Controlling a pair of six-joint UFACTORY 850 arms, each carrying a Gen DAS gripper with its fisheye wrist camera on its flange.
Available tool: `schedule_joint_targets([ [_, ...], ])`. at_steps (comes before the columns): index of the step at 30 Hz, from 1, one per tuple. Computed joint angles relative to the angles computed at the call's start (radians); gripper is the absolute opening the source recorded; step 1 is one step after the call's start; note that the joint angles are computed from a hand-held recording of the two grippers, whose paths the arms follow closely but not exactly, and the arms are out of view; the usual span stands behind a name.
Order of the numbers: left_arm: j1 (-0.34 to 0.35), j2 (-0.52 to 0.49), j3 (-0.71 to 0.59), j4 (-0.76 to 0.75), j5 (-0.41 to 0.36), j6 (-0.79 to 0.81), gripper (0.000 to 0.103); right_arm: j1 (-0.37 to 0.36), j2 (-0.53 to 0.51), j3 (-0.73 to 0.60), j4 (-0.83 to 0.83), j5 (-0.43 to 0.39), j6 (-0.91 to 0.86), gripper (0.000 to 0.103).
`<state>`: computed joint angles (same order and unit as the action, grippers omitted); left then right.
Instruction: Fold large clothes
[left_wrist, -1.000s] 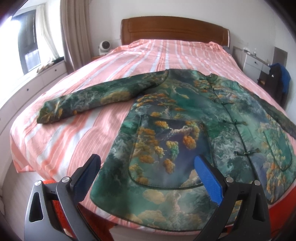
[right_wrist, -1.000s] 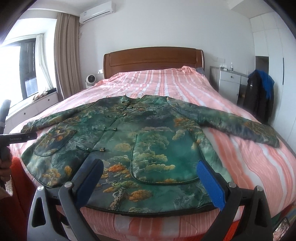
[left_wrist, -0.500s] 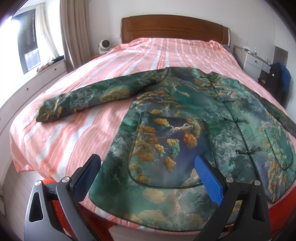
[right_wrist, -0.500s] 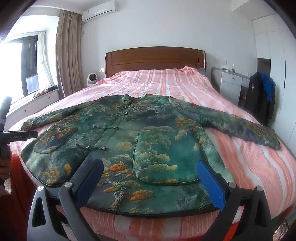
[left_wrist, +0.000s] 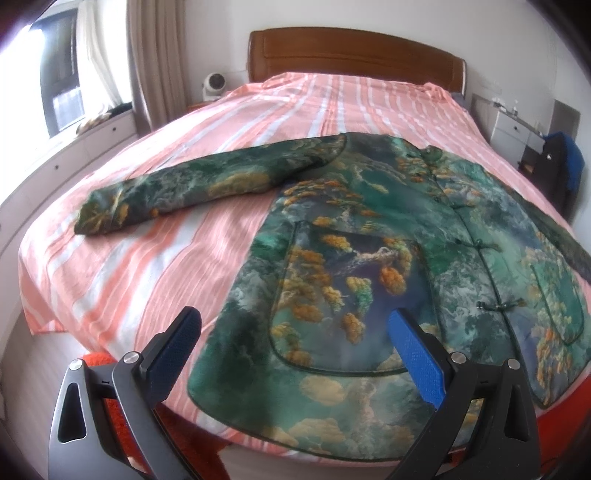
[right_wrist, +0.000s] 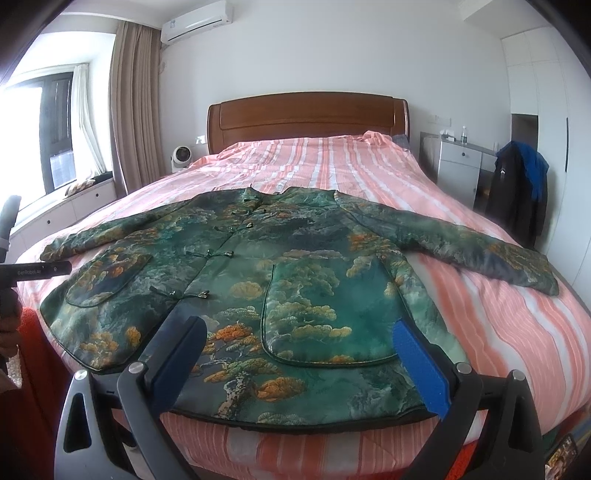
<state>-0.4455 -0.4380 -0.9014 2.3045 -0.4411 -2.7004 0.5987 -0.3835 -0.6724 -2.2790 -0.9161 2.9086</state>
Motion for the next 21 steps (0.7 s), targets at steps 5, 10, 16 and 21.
schedule_joint_targets([
  [5, 0.020, 0.000, 0.004, 0.036, 0.022, -0.046, 0.101, 0.000, -0.007, -0.006, 0.000, 0.012, -0.006, 0.100],
  [10, 0.047, 0.007, 0.009, 0.077, 0.036, -0.092, 0.101, -0.009, -0.011, -0.010, -0.006, 0.029, 0.010, 0.100],
  [16, 0.084, -0.007, 0.007, 0.229, 0.100, -0.276, 0.101, -0.030, -0.003, 0.003, -0.008, 0.030, 0.068, 0.100],
  [21, 0.060, -0.016, 0.007, 0.238, 0.083, -0.243, 0.101, -0.040, -0.003, 0.004, 0.003, 0.038, 0.085, 0.100],
])
